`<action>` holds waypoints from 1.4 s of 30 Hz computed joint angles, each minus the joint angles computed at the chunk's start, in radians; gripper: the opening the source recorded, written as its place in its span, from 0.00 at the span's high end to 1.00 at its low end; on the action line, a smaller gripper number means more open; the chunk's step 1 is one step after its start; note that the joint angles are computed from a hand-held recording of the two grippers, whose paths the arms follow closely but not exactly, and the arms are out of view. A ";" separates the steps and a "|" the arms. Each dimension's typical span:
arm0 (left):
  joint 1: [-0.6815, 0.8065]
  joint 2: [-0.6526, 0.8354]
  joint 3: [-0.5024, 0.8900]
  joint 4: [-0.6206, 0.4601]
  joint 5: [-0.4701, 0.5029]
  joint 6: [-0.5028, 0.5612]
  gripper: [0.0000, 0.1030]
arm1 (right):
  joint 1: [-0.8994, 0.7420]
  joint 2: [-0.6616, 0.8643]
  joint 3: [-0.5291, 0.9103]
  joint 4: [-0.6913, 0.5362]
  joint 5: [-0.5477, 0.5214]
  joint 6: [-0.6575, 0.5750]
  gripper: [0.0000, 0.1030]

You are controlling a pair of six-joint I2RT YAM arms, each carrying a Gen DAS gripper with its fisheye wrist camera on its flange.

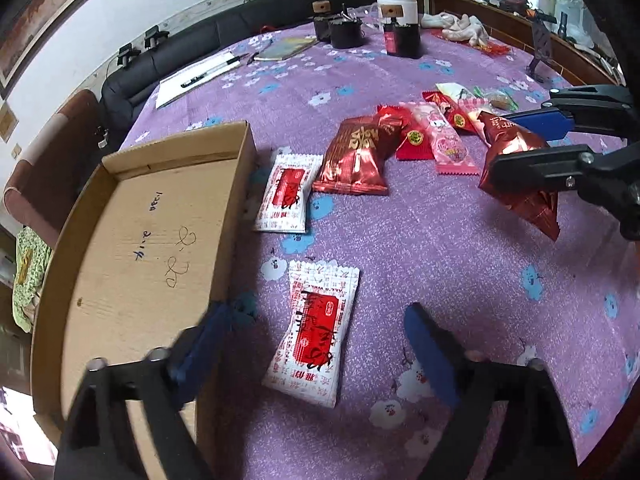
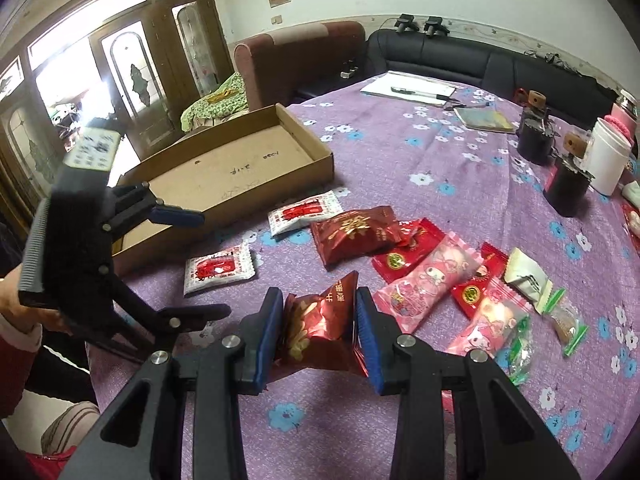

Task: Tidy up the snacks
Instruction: 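Carry the sachet and red foil packet in both tools over the cardboard tray, then open both tools to drop the sachet and red packet into the tray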

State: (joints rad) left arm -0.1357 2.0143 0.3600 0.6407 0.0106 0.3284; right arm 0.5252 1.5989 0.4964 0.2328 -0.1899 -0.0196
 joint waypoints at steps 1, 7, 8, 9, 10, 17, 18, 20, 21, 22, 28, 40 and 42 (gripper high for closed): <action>0.002 0.006 0.019 -0.038 0.006 -0.013 0.67 | -0.008 -0.005 -0.004 0.003 -0.006 0.002 0.65; -0.013 -0.011 -0.016 0.000 0.025 -0.045 0.77 | -0.043 -0.046 -0.028 0.009 -0.047 0.017 0.65; -0.012 -0.021 -0.025 0.005 0.033 -0.048 0.77 | -0.045 -0.055 -0.029 0.006 -0.050 0.018 0.65; -0.003 -0.065 -0.048 -0.001 0.060 -0.054 0.77 | -0.045 -0.066 -0.031 0.002 -0.052 0.019 0.65; 0.002 -0.093 -0.060 -0.009 0.078 -0.061 0.77 | -0.044 -0.079 -0.033 -0.003 -0.052 0.019 0.65; 0.188 -0.448 -0.147 -0.178 0.166 -0.002 0.77 | -0.003 -0.101 0.001 -0.024 -0.039 0.035 0.65; 0.259 -0.495 -0.145 -0.216 0.196 0.021 0.77 | 0.010 -0.091 0.014 -0.021 -0.038 0.041 0.65; 0.344 -0.525 -0.139 -0.247 0.219 0.049 0.77 | 0.031 -0.060 0.043 -0.012 -0.044 0.054 0.65; 0.414 -0.529 -0.124 -0.267 0.245 0.068 0.77 | 0.042 -0.039 0.062 -0.005 -0.050 0.063 0.65; 0.460 -0.520 -0.114 -0.271 0.269 0.080 0.77 | 0.060 -0.006 0.093 0.003 -0.059 0.078 0.65; 0.642 -0.376 -0.030 -0.227 0.313 0.094 0.77 | 0.170 0.179 0.296 0.021 -0.059 0.153 0.65; 0.652 -0.159 0.053 -0.143 0.289 0.034 0.77 | 0.311 0.624 0.817 -0.150 0.019 0.220 0.65; 0.644 -0.131 0.059 -0.128 0.272 0.029 0.77 | 0.321 0.643 0.838 -0.173 0.040 0.217 0.64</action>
